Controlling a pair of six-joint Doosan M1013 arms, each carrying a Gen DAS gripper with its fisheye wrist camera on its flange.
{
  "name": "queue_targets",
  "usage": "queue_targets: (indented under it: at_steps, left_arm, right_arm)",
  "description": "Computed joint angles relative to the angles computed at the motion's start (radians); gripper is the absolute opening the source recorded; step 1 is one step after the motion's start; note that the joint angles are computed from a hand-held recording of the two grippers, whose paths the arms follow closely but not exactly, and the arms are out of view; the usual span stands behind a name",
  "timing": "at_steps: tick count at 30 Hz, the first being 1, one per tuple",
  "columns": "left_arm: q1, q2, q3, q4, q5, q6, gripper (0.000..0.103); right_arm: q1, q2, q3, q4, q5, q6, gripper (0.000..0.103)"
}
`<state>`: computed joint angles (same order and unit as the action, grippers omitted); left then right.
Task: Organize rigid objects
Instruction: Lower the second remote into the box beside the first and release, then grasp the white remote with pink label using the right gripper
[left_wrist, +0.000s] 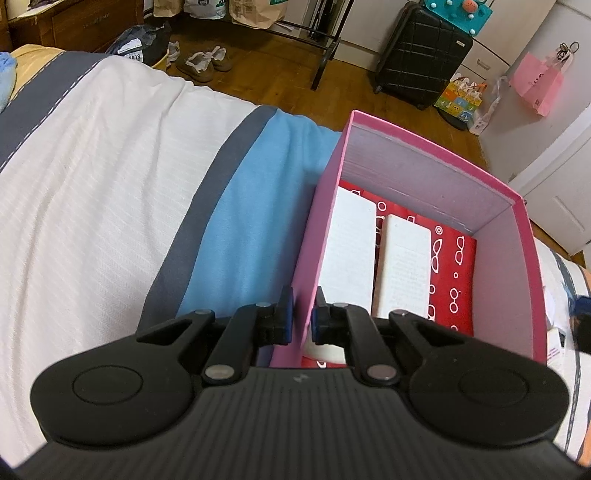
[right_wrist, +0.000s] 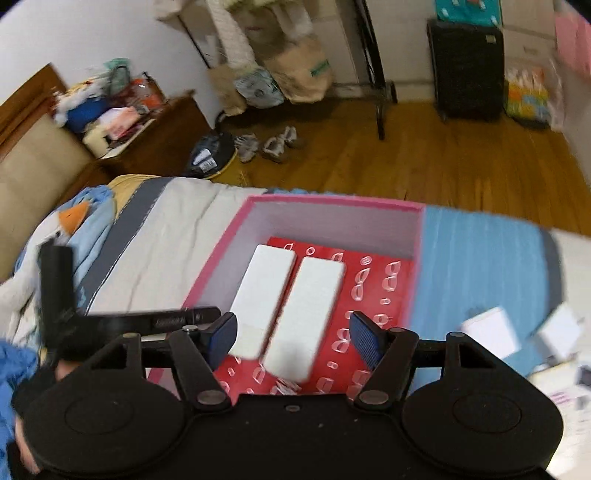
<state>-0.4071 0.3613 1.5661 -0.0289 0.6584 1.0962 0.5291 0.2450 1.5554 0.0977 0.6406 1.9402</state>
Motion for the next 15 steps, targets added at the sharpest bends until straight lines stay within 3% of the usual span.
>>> queue_targets:
  at_steps: [8,15]
  left_arm:
    - [-0.012,0.000,-0.007,0.053,0.013,-0.015,0.006]
    - [-0.024,0.005,-0.018,0.104,0.031,-0.051,0.006]
  right_arm:
    - [-0.043,-0.119,0.100,-0.072,0.078,-0.133,0.072]
    - [-0.076,-0.210,0.295,-0.235,-0.038,-0.037,0.072]
